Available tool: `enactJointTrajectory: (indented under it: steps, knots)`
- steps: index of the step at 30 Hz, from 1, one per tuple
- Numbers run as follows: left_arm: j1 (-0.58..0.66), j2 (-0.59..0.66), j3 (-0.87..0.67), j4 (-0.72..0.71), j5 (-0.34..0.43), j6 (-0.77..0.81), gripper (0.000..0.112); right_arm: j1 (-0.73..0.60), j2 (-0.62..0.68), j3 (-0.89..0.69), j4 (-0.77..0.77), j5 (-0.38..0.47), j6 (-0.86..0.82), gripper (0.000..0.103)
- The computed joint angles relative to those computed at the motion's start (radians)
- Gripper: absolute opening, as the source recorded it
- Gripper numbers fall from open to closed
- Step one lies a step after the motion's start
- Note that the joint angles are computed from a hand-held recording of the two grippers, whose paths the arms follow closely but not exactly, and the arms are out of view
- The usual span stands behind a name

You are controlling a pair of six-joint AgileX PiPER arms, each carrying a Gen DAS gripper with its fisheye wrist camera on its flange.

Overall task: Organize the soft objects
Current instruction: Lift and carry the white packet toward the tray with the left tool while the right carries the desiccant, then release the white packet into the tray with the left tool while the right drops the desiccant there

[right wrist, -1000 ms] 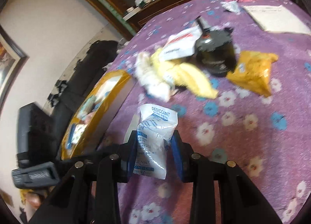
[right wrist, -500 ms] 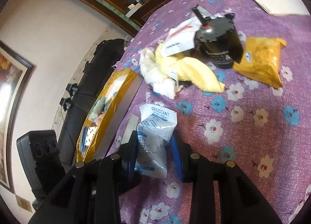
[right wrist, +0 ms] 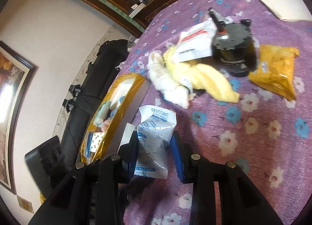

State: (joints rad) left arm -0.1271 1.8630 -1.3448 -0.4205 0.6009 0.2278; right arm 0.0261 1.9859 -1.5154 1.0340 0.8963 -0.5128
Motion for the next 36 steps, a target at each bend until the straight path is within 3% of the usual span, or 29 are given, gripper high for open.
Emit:
enactJointTrajectory:
  steps: [2,8,16,18,21,26,28,31,36]
  knots:
    - [0.011,0.01,-0.005,-0.015,0.005,0.0,0.041,-0.009,-0.01,0.018,0.0,-0.007,0.0,0.032]
    - [0.024,-0.063,0.059,-0.077,-0.053,0.052,0.016,-0.015,-0.035,0.052,-0.021,-0.038,-0.002,0.032]
    - [0.057,-0.09,0.085,-0.093,-0.085,0.036,0.007,0.028,-0.053,0.054,-0.049,-0.071,0.011,0.032]
    - [0.085,-0.104,0.08,-0.173,-0.052,0.089,0.007,0.034,-0.058,0.048,-0.053,-0.074,0.02,0.032]
    - [0.109,-0.142,0.069,-0.175,-0.037,0.084,0.007,0.055,-0.055,0.015,-0.074,-0.074,0.031,0.032]
    - [0.21,-0.113,-0.002,-0.235,0.06,0.076,0.007,0.136,0.012,-0.145,-0.165,-0.063,0.116,0.032]
    - [0.227,-0.083,-0.025,-0.184,0.064,0.013,0.007,0.186,0.055,-0.236,-0.242,-0.064,0.176,0.032]
    - [0.276,-0.064,-0.033,-0.267,0.092,0.062,0.007,0.221,0.11,-0.334,-0.264,-0.023,0.206,0.032]
    - [0.292,-0.09,0.031,-0.326,0.075,0.137,0.007,0.254,0.055,-0.23,-0.291,-0.101,0.186,0.032]
